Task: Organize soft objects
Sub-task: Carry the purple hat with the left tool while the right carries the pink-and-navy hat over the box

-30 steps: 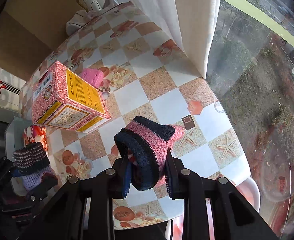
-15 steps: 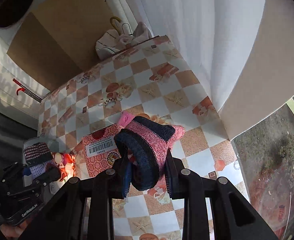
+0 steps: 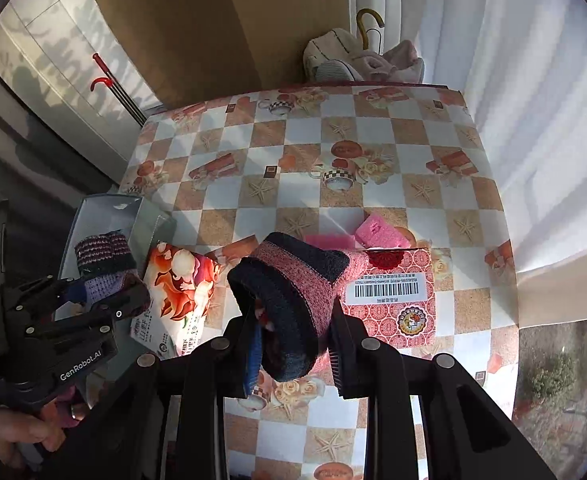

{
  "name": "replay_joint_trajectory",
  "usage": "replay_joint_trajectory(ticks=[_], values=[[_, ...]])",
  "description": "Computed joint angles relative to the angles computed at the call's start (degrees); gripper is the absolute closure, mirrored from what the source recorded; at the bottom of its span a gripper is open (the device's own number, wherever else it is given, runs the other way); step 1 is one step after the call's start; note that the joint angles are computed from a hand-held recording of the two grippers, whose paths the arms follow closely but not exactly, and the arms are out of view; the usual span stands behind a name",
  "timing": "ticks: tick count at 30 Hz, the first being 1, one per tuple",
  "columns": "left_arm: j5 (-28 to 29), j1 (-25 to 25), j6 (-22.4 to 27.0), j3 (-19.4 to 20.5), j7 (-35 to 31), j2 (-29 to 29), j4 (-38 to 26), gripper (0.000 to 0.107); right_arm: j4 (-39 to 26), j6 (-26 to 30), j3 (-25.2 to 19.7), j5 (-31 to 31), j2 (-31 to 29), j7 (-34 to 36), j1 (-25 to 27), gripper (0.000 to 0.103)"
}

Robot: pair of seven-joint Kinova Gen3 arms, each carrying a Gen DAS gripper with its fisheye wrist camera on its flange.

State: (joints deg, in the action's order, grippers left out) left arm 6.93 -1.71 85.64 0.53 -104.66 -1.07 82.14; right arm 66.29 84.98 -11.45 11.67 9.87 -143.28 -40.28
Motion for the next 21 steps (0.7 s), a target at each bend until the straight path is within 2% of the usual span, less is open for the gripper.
replay_joint_trajectory(ticks=[9, 21], values=[[-0.66, -2.86, -0.07, -2.49, -1.99, -2.84, 4.87, 0.062, -6.93, 3.02, -0.53, -0.17, 6.68, 3.85, -6.55, 0.074], [-1.76, -7.90, -0.24, -5.84, -4.17, -4.18, 7.74, 0.062, -13.82, 5.51, 1.30, -2.37, 12.70, 8.34, -11.27, 0.074]])
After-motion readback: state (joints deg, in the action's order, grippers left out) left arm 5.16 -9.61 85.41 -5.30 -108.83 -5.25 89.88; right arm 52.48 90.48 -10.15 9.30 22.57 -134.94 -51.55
